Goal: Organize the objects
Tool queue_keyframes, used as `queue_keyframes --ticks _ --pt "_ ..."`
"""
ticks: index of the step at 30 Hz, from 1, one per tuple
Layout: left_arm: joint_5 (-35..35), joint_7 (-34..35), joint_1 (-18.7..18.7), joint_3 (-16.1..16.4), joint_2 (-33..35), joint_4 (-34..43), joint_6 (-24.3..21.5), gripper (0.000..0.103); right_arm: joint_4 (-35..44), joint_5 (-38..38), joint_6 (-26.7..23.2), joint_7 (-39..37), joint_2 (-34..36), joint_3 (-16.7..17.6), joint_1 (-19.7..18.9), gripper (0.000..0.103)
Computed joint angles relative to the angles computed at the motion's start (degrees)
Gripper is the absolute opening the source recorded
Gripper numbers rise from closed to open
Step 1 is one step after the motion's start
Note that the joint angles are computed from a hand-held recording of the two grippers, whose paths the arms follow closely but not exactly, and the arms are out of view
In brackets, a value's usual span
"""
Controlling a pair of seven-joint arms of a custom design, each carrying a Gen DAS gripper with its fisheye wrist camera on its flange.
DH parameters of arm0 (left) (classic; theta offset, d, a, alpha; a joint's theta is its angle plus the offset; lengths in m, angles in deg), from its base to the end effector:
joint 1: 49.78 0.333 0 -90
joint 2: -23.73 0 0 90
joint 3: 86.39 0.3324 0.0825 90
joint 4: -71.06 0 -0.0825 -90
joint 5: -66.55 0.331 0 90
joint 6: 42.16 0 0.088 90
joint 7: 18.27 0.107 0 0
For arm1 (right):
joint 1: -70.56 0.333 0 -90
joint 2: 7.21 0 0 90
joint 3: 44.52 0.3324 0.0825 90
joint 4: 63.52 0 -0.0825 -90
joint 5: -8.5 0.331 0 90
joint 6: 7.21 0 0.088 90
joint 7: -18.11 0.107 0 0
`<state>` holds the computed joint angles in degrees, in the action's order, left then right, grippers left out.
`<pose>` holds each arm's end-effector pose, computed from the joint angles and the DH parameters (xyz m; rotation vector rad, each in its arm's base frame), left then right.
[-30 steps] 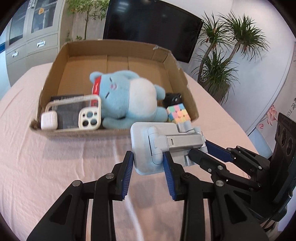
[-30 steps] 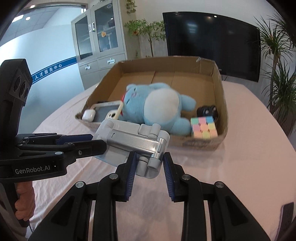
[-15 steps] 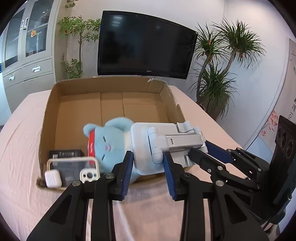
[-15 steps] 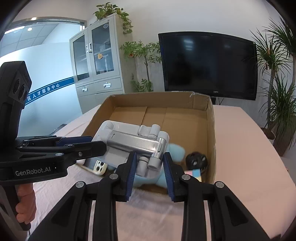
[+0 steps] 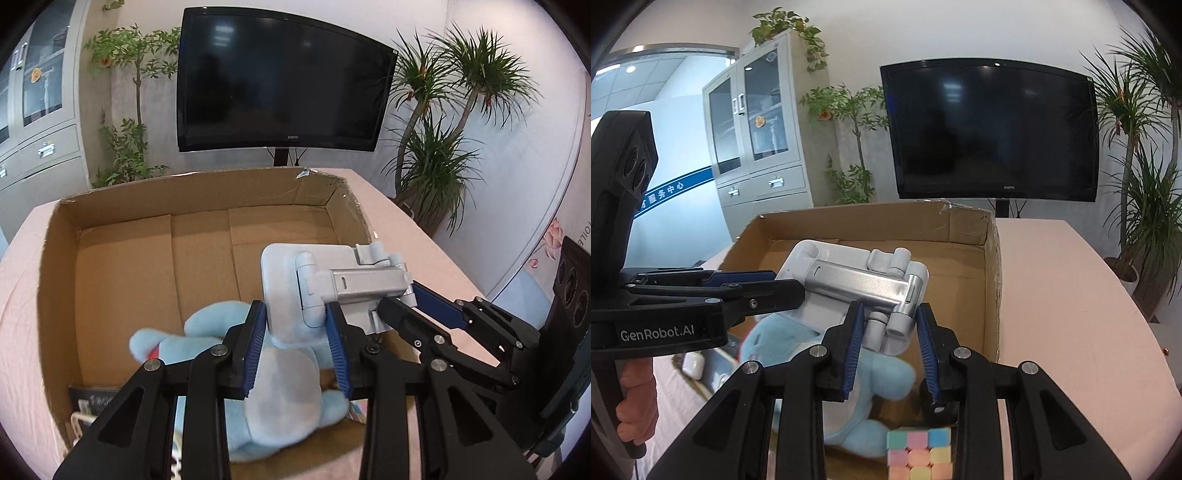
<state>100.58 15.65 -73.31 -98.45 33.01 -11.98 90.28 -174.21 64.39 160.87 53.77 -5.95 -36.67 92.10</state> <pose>0.5057 -0.3314 0.6966 -1.8554 1.6323 -0.9108 0.5099 0.2254 0.6036 -1.8513 0.9809 -0.4578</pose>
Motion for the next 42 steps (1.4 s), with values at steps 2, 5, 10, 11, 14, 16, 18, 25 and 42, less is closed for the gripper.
queue_keyframes --ticks 2,5,10,11,14,16,18,25,42 --pt "-0.83 1.25 0.43 0.30 1.91 1.64 0.33 0.032 2.80 -3.96 0.42 3.26 3.31 -0.19 -0.14 0.026" --pt "-2.59 2.75 0.73 0.97 4.15 3.08 0.61 0.032 5.39 -9.61 0.99 7.88 6.91 0.41 -0.96 0.026" --pt "-6.53 3.64 1.46 2.05 7.28 3.02 1.40 0.033 9.69 -22.03 0.21 18.95 12.90 -0.80 -0.49 0.026" --pt "-6.93 3.69 1.31 2.23 7.57 2.97 0.96 0.033 10.71 -25.44 -0.67 22.10 14.15 -1.86 0.22 0.026" --pt "-4.88 2.92 0.20 2.96 7.54 1.41 1.44 0.033 12.81 -29.81 -4.55 26.08 16.08 -1.52 -0.49 0.026" --pt "-3.38 2.00 -0.66 3.16 6.54 0.44 0.27 0.035 12.82 -33.15 -6.23 28.45 15.85 -1.38 -0.63 0.026" --pt "0.10 -0.40 -1.78 3.46 4.90 -0.92 -1.07 0.056 12.02 -38.31 -5.95 32.49 14.91 -2.48 0.42 0.026" --pt "5.63 -9.83 0.18 0.72 -5.32 -13.42 -1.89 0.082 6.41 -44.97 -8.32 39.64 9.20 -1.31 -0.55 0.057" --pt "2.43 -28.42 3.09 -11.04 -23.99 -37.87 -9.86 0.102 -22.50 -49.87 2.91 51.25 -8.86 0.27 2.49 0.096"
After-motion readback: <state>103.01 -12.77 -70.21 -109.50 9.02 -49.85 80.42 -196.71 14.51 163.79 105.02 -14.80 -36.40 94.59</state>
